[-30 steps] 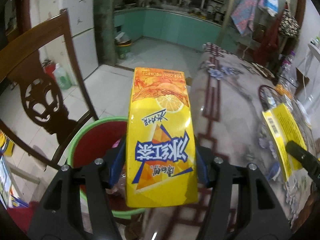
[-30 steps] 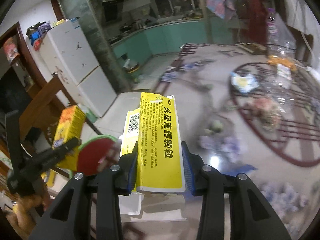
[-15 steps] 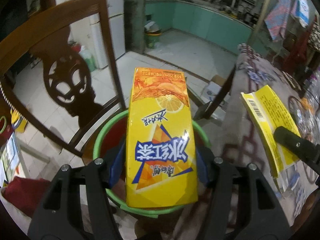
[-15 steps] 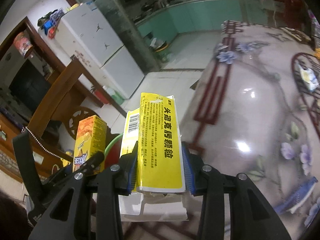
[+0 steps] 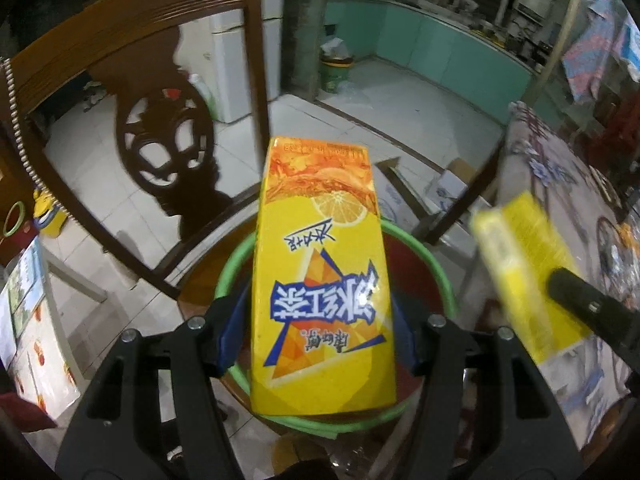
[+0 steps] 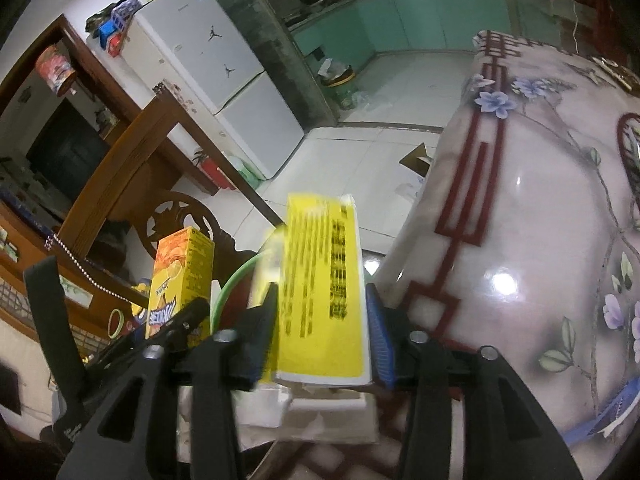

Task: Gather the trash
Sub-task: 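Carry both yellow boxes over the red bucket and open both grippers, then grasp clear plastic bag with right gripper while left gripper grasps crumpled paper ball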

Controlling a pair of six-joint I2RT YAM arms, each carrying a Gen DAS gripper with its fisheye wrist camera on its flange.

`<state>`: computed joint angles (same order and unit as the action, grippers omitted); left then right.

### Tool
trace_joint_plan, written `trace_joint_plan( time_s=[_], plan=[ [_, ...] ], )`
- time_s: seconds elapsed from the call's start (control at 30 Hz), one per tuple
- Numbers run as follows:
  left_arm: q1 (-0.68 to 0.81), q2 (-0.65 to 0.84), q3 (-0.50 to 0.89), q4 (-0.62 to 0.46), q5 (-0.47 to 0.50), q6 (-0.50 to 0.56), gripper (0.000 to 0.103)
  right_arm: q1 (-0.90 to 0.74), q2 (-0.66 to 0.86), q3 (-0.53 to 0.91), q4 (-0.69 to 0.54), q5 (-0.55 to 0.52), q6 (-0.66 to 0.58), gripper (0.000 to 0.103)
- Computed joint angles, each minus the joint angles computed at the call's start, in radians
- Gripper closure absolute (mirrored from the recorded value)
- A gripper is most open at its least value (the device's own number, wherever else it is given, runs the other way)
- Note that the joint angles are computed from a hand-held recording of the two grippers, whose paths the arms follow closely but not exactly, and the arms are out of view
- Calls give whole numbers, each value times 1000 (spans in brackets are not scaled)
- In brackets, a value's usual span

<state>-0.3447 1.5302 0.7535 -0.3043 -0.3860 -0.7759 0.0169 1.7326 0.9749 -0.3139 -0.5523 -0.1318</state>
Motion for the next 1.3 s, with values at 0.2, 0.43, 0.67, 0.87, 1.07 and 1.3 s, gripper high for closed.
trace_joint_plan(
  time_s=[0.2, 0.43, 0.67, 0.87, 1.07, 1.3],
  plan=[
    [-31, -7, 2, 23, -17, -4, 16, -73, -87, -66, 44, -9, -10, 42],
    [-134, 69, 102, 55, 36, 9, 10, -380, -88, -35, -35, -59, -136, 41],
    [-294, 189, 283, 72, 70, 8, 8, -649, 90, 216, -11, 29, -213, 40],
    [-412, 335, 498, 62, 85, 60, 7, -665, 483, 756, -156, 285, -288, 36],
    [-476, 519, 745, 33, 146, 81, 7, -632, 781, 1157, -317, 407, -377, 36],
    [-485, 615, 852, -4, 180, 97, 7, -628, 1092, 1697, -631, 345, -384, 64]
  ],
)
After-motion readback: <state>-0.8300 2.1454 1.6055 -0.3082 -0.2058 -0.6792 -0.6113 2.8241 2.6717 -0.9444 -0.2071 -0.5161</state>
